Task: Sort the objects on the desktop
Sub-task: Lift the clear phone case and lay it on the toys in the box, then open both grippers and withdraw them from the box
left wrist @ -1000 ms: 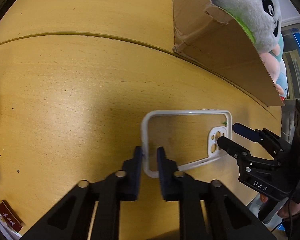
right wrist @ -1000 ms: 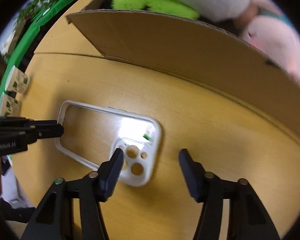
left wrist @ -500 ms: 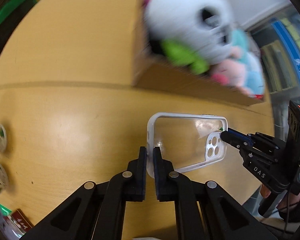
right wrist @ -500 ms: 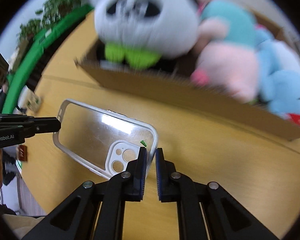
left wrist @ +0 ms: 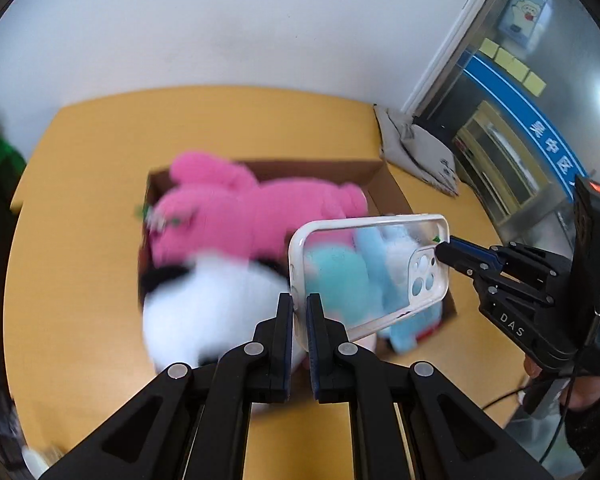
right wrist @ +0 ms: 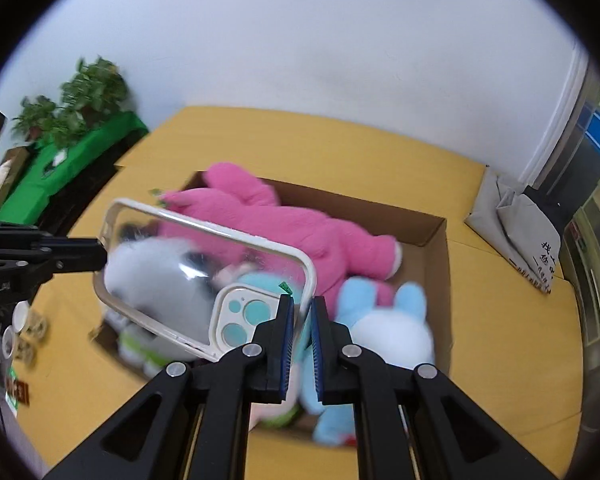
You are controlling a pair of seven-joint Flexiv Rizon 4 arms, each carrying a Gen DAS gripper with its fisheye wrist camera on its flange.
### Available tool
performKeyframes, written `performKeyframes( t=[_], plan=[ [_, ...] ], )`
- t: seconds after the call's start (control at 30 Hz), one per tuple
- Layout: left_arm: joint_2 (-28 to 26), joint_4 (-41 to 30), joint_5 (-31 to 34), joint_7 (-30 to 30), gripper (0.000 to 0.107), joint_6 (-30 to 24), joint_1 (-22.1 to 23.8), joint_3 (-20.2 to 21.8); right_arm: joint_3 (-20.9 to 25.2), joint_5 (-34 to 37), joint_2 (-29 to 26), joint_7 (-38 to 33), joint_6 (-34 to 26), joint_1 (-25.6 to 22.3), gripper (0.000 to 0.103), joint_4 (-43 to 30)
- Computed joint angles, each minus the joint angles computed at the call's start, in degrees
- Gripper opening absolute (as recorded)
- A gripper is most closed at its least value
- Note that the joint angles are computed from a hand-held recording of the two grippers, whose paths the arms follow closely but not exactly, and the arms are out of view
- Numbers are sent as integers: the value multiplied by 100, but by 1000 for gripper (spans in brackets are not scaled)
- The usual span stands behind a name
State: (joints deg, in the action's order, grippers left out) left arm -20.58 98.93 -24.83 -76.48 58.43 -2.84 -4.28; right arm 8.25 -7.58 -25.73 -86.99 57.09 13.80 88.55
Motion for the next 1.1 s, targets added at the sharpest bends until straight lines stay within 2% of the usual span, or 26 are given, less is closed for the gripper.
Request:
performKeyframes(
  t=[0.13, 0.2, 0.33, 0.37, 0.4, 0.43, 0.47, 0.5, 0.6, 0.7, 0.77, 0.93, 1.1],
  plan=[
    [-1023, -1256, 449, -443, 6, -675, 10, 170, 9, 190, -862, -130, -861, -69, 8, -1176],
    [-1347, -1647, 712, -623, 7, -1001, -15, 268, 1, 227, -1125, -150, -1032, -43, 8, -1390],
    [-1544, -1675, 822, -667, 8, -1182, 69, 227, 6, 335, -1430, -147, -1372, -37, 10, -1613],
    [-1532, -1610, 786, -669, 14, -1128, 92, 195, 3, 361, -1394, -136, -1301, -41, 12, -1529],
    [-1472, -1505, 758, -697, 31, -1055, 102, 184, 0, 384, -1344, -123, -1208, -47, 24, -1427],
    [-1389, -1403, 775, -760, 44, -966, 91, 216, 25, 429, -1231, -153, -1057, -84, 50, -1272],
    [-1271, -1267, 783, -825, 71, -832, 80, 243, 57, 481, -1111, -193, -901, -126, 66, -1114],
    [-1141, -1119, 781, -889, 85, -685, 73, 260, 90, 535, -993, -237, -749, -169, 89, -964],
    [-655, -615, 692, -1009, 90, -333, 83, 256, -155, 282, -417, 44, 47, -88, 90, -130],
    [-185, -154, 816, -1325, 103, -41, -60, 365, -180, 174, 211, 351, 351, -142, 90, 621],
    [140, 123, 1113, -1659, 103, 30, -240, 492, -224, 9, 518, 565, 448, -135, 91, 1004],
    [726, 549, 1812, -2491, 103, -239, -568, 584, -238, -428, 1210, 994, 508, -161, 91, 1838],
    [1082, 836, 1932, -2694, 103, -316, -610, 436, -138, -503, 1639, 1004, 562, -258, 91, 2231]
  ],
)
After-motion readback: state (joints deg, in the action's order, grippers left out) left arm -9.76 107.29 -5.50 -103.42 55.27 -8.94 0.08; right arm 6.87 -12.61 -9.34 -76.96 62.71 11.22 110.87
